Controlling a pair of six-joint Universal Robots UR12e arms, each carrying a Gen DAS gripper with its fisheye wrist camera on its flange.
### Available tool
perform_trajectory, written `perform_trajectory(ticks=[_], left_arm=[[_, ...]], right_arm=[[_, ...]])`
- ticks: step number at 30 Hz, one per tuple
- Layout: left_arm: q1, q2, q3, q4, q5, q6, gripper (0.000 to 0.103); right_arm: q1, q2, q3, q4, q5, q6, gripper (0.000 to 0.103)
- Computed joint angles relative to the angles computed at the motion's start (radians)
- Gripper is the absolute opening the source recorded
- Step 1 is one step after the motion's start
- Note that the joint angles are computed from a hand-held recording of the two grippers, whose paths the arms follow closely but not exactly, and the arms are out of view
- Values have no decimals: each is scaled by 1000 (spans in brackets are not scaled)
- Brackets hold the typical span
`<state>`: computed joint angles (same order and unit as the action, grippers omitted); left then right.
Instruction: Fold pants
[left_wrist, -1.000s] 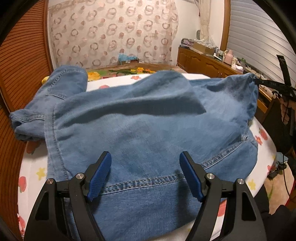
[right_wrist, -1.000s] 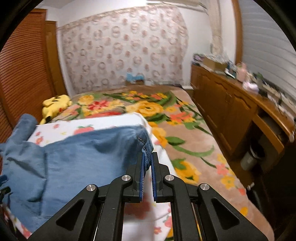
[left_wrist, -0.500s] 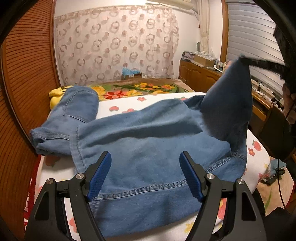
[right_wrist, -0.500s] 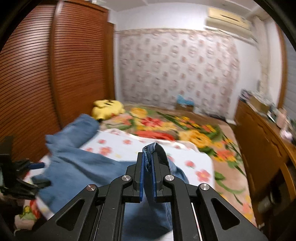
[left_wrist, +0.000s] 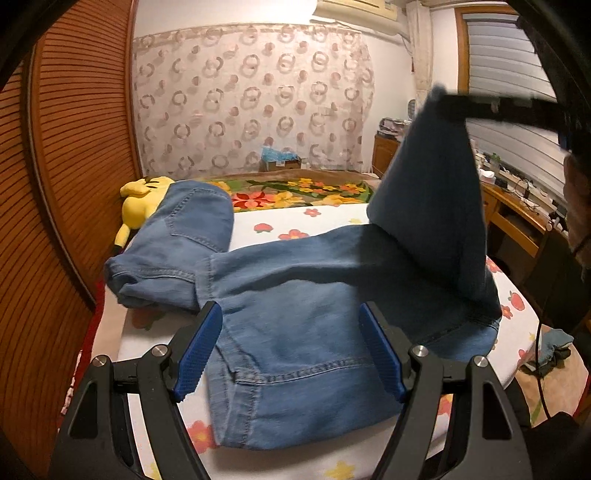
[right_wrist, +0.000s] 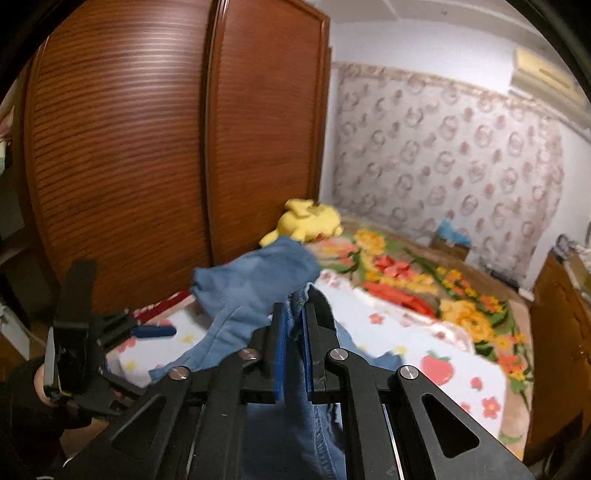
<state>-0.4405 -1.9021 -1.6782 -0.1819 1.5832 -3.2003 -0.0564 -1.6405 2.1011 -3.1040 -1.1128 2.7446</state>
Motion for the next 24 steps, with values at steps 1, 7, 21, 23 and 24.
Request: perform_trajectory(ticks=[1, 7, 21, 23, 24], left_arm=[[2, 0, -1, 0, 0, -4, 77], [5, -8, 1, 3, -17, -12, 77], [-13, -62, 51, -86, -49, 62, 71], [-17, -75, 69, -130, -32, 82, 71], [-18, -78, 72, -143, -22, 88, 71]], right_arm=[[-5, 2, -1, 9, -2, -7, 18], [-38, 15, -13, 45, -11, -10, 28], [66, 141, -61, 146, -206, 138, 38], [72, 147, -71, 168, -211, 157, 41], [72, 148, -74, 181, -206, 165, 43]])
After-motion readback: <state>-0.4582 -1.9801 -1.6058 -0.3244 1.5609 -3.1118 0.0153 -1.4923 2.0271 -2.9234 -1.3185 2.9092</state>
